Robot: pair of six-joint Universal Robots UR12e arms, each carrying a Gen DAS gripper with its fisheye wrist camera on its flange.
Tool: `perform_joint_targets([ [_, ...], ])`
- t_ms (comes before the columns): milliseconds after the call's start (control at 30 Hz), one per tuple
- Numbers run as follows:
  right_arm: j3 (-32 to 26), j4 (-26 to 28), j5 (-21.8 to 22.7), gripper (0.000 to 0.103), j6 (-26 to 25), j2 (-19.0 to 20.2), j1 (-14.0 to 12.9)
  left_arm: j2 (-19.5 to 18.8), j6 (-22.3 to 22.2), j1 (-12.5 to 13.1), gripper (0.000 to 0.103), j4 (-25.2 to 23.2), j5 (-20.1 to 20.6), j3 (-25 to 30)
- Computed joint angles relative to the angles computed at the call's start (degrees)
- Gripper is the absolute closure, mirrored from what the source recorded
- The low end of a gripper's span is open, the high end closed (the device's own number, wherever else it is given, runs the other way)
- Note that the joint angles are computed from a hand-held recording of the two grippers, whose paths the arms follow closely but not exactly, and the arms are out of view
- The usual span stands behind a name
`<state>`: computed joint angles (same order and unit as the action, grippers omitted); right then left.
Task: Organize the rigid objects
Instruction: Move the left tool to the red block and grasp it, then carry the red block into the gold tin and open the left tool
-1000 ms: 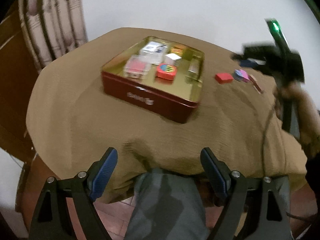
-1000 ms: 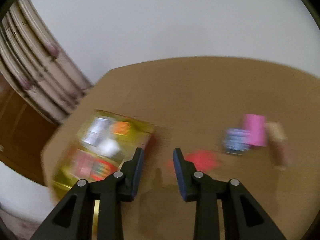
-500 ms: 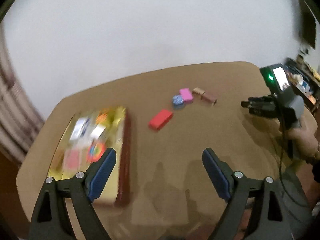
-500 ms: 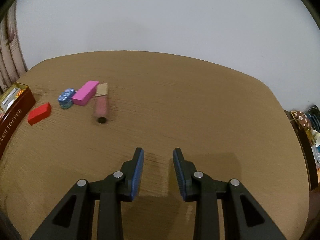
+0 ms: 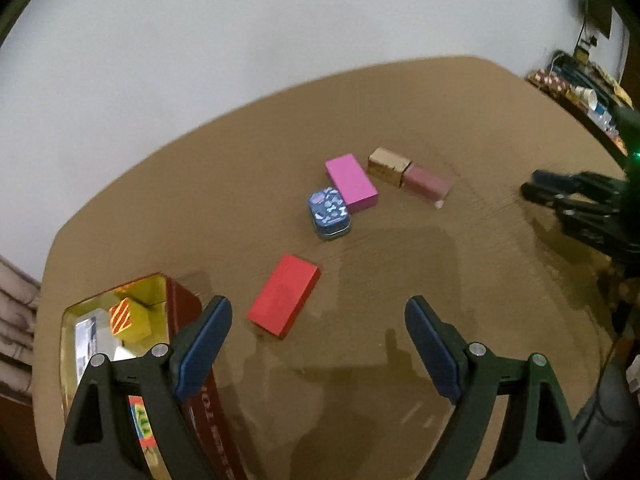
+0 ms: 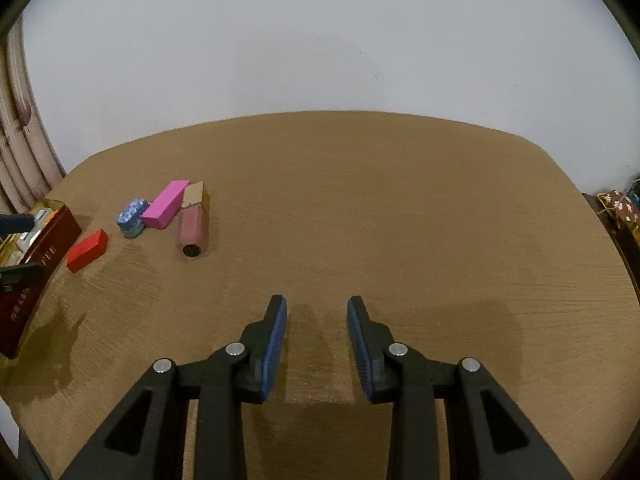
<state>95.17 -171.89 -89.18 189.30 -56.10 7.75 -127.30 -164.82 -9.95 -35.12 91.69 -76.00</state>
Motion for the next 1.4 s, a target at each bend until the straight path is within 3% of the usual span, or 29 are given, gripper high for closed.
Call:
perform_joint_targets([
  [133, 0.55, -0.54, 1.66, 0.063, 0.59, -0.29, -0.58, -2.05, 1.13, 0.27, 0.017, -6.22, -0.16, 3.82],
  [267, 0.76, -1.06, 3.17, 0.063, 0.96, -0.31, -0.93, -3.28, 2.02, 0.25, 0.021, -10.02, 1.22, 6.07],
  [500, 0.26, 0.59, 4.56, 0.063, 0.60, -0.25, -1.12, -5.09, 0.99, 1.02, 0.027, -16.10, 0.00, 9.24],
  [633, 0.13, 0.89, 4.85, 0.063, 0.83, -0.23, -1.19, -5.72, 0.18, 1.37, 0.038, -17.59, -1.51, 10.21],
  [733, -0.16, 1.84, 4.95, 0.063, 0.89, -0.20, -1.21, -5.35, -1.40, 2.07, 0.065, -18.90, -6.44, 9.92],
  [767, -0.16, 2.07, 5.14, 0.063, 0.96, -0.23, -1.26, -5.08, -2.25, 2.07, 0.077, -18.77, -6.55, 9.58],
  [1000, -0.41, 2.97, 5.30, 0.063, 1.17, -0.34, -1.35, -0.53, -8.37, 1.53, 0.077, -12.45, -9.60, 1.71],
  [1233, -0.67, 3.64, 4.83, 0.063, 1.13, -0.33, -1.22, 6.07, -18.84, 1.45, 0.077, -2.34, -12.70, -9.01],
  [1400, -1.24, 4.65, 4.02, 0.062, 0.39, -0.15, -0.92, 11.09, -23.22, 1.97, 0.077, 3.65, -9.78, -16.25],
])
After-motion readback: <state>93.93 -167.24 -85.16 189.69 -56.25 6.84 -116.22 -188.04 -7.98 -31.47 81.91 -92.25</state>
